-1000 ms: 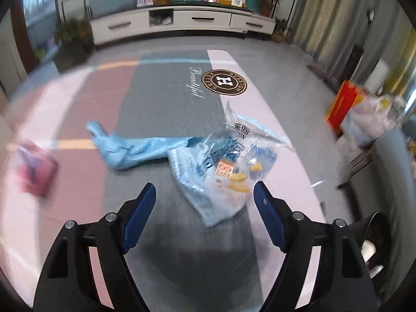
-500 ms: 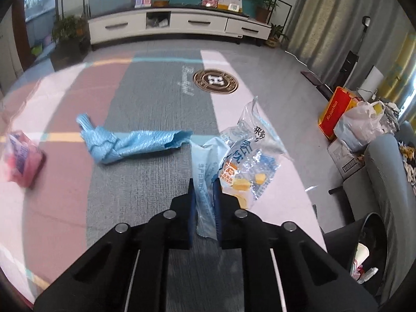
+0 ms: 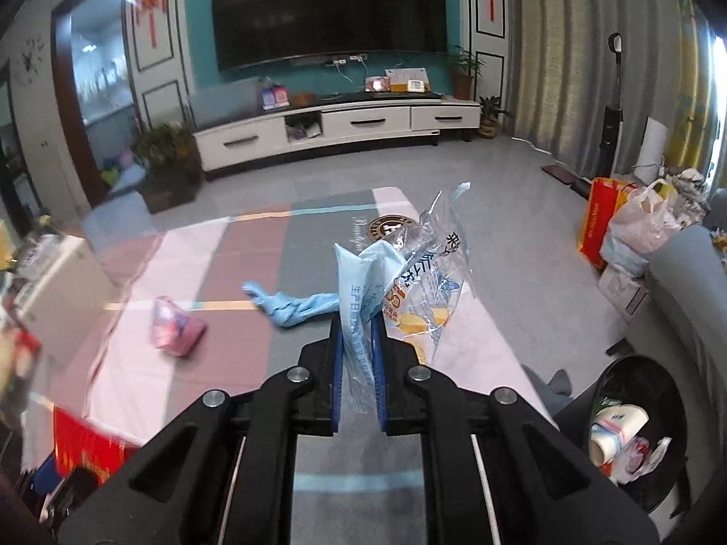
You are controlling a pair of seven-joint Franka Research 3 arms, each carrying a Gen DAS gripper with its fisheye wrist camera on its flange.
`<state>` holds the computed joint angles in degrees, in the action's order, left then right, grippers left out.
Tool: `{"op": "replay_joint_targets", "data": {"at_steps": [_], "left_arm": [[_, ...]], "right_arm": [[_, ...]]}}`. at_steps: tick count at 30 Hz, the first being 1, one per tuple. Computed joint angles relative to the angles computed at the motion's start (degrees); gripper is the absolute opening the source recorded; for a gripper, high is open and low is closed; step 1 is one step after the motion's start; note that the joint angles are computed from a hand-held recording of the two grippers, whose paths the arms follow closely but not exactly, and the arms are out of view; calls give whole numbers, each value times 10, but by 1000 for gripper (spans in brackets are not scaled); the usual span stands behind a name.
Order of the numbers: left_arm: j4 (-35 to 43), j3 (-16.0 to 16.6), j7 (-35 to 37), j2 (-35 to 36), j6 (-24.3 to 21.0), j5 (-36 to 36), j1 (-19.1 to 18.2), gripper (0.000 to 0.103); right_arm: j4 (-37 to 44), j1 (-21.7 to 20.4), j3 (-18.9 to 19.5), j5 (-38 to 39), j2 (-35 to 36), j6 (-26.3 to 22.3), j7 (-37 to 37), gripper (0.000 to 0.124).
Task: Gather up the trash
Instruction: 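Carry the red box and clear wrapper over the black bin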
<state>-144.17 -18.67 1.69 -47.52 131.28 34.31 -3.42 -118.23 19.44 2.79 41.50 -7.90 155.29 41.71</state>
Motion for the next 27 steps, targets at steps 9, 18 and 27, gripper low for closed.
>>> {"op": "replay_joint_targets", "data": {"at_steps": [9, 18, 27], "left_arm": [[-3, -15, -15, -28, -10, 10, -2, 58], [-4, -21, -22, -41, -17, 14, -8, 58], [61, -57, -32, 1, -21, 48, 7, 58]], "right_arm": [[-68, 7, -24, 52, -73, -25, -50, 13], [-93, 7, -61, 105, -124, -61, -99, 13], [-88, -5, -97, 172, -156, -89, -164, 13]]}}
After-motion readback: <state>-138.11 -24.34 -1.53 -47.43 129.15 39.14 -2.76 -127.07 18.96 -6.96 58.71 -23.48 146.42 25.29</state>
